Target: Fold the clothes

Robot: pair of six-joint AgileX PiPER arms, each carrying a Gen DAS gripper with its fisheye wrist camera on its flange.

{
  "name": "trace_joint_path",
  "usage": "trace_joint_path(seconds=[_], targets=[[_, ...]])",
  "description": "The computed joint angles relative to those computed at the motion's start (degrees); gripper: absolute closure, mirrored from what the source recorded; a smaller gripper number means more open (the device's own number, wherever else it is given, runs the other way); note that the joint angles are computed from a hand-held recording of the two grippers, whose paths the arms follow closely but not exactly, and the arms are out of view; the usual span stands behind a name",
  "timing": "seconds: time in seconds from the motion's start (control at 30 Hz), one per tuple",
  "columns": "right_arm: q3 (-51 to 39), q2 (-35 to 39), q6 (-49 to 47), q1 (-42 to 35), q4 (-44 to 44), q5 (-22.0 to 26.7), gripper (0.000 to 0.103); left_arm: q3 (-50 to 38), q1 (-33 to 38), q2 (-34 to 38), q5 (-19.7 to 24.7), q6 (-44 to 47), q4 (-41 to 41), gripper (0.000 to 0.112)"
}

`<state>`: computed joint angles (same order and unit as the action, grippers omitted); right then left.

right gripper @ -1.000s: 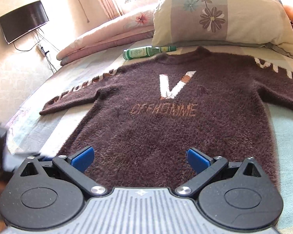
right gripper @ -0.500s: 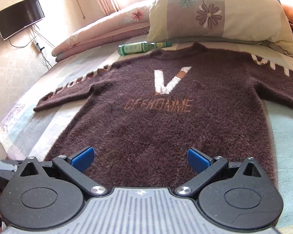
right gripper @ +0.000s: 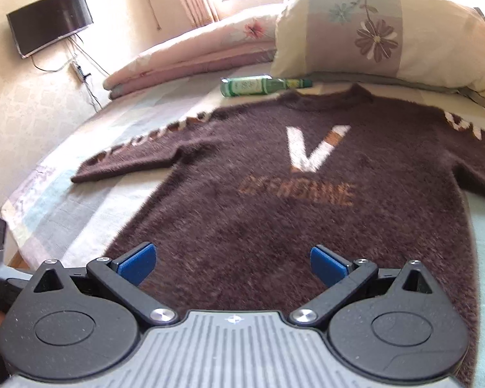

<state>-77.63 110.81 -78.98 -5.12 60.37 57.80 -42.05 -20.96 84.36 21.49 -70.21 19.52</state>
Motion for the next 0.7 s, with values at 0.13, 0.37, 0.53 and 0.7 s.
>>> trace_joint_path(seconds=[0.13, 0.37, 0.53, 0.7], targets=[[-0.35, -0.2, -0.02, 0.33, 0.87, 0.58, 0.0, -6.51, 7.74, -1.94, 5.81, 5.28, 0.0, 0.01], [-4.27, 2.26, 4.61, 2.93, 0.62, 0.13, 0.0, -25.02, 26.99, 3.4, 15.57, 20.91, -4.85, 0.01], [-3.71, 2.03, 3.8, 5.69, -2.4, -1.54, 0.0, -30.38, 34.37, 8.98, 13.72, 22.73, -1.76, 0.01], [-1.44, 0.98, 1.84, 7.92, -3.36, -4.85, 0.0, -29.58, 42.18, 16.61, 6.75, 25.79, -7.77, 0.01]])
